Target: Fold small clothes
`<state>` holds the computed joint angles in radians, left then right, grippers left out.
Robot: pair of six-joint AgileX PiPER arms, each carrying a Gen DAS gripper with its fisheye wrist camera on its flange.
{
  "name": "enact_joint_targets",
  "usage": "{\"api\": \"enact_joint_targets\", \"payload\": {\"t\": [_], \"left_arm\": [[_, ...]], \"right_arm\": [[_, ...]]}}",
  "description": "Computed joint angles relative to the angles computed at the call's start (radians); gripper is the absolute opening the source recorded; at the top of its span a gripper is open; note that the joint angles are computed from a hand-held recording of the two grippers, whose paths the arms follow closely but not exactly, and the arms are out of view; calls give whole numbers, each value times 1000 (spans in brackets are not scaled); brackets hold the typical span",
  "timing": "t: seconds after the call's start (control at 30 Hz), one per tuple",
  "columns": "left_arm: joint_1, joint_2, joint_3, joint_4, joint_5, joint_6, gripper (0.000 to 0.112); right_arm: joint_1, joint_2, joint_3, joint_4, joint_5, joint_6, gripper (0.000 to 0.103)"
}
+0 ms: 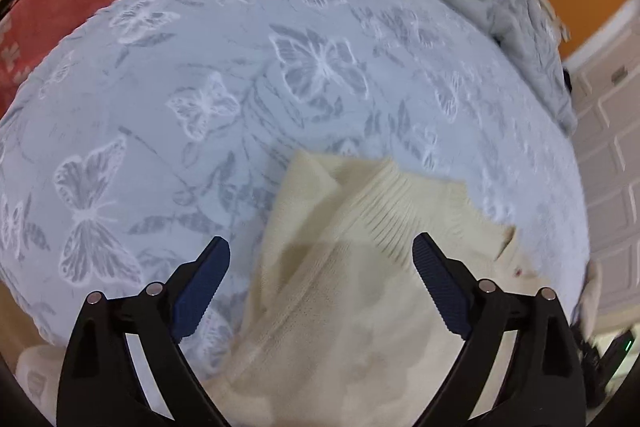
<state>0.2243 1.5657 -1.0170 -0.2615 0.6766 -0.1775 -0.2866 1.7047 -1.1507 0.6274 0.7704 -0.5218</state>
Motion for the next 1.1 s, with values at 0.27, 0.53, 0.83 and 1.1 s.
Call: {"api": "enact_joint_targets", "payload": {"t": [0.27,0.53,0.83,1.1], "left_arm": [[-112,195,-94,58,40,-8,34],[-70,62,-186,9,83,22,9],[-115,328,-251,172,29,-141,13],[-207,-17,-90,392,82,-251,48]], "right_arm": [[92,191,-136,-154,-5,144,8],[26,25,-174,79,39,-29,7],[50,373,-358,-137,69,262,12],[128,-44,-102,-104,55,110,18]]}}
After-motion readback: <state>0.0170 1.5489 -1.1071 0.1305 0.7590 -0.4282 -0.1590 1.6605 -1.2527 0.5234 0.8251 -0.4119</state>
